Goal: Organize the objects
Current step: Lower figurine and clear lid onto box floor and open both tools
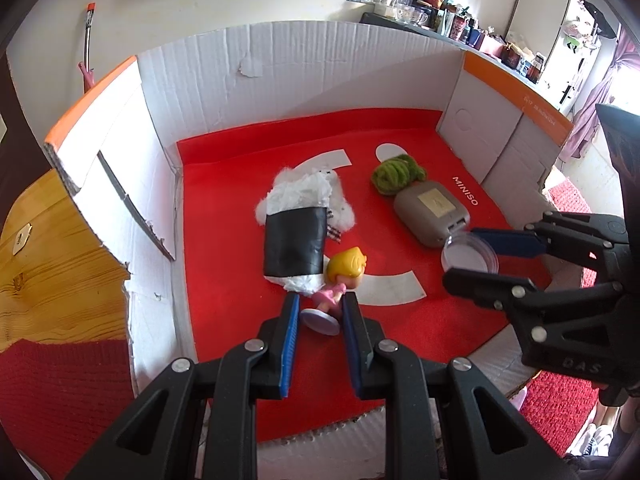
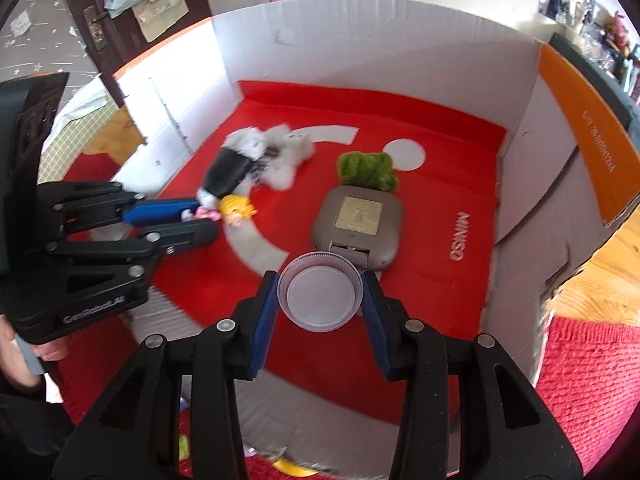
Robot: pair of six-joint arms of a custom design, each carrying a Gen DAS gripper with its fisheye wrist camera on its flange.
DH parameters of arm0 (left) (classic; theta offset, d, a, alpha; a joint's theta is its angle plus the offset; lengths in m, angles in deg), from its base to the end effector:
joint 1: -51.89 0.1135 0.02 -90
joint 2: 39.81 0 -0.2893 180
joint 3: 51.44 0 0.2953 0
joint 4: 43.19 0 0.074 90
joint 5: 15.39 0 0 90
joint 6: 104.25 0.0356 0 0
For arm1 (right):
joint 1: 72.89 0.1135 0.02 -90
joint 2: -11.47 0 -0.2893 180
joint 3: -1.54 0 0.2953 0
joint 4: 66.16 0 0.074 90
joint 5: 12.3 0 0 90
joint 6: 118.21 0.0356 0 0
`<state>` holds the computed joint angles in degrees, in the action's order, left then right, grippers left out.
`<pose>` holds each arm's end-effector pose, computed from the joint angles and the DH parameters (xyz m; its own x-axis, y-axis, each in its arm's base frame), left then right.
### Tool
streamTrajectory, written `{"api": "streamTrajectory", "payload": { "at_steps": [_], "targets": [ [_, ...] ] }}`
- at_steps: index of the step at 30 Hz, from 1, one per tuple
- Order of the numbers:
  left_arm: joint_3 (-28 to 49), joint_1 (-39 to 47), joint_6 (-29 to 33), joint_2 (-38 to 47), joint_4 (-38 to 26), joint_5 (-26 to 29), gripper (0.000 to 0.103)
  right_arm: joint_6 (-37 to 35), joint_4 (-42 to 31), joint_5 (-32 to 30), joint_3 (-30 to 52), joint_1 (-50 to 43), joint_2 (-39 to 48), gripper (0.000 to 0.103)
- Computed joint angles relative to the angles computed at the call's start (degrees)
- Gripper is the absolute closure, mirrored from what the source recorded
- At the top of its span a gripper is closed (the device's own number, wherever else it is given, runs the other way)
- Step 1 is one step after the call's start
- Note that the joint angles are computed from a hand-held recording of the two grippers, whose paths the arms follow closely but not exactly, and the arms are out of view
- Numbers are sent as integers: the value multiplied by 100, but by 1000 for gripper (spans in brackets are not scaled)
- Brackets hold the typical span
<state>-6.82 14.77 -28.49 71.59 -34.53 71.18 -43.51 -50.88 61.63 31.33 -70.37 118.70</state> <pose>0.2404 -0.1792 0.0185 -0.7983 0.2962 -0.5244 0.3929 0.9160 -0.0807 0.2198 0.0195 0.0059 -0.8069 -0.2893 -0.5150 -0.3984 0.9102 0.1129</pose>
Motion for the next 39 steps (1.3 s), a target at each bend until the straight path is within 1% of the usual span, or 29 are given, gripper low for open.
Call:
{"api": "streamTrajectory", "payload": {
  "at_steps": [7,23,26,28,31,36,39],
  "targets": [
    [8,-7,-45,26,38,14,81,58,366,131,29,-69,213,64],
    [-37,25,-97,64,190,55,81,155,450,48,44,-57,267,63],
    [-71,-3,-155,91,293,16,81,275,606,56,65,42,391,63],
    [-79,-69,-157,92,305,-81,80,335,750,134,36,113,443,63],
    [-101,-127,-168,83,332,-132,75,324,857,171,-3,125,462,63],
    [-126,-141,-251,69,360,-131,67,284,823,92,-7,73,441,63],
    [-163,-159,-277,47,384,-172,63,258,826,18,-28,10,423,62]
  ]
}}
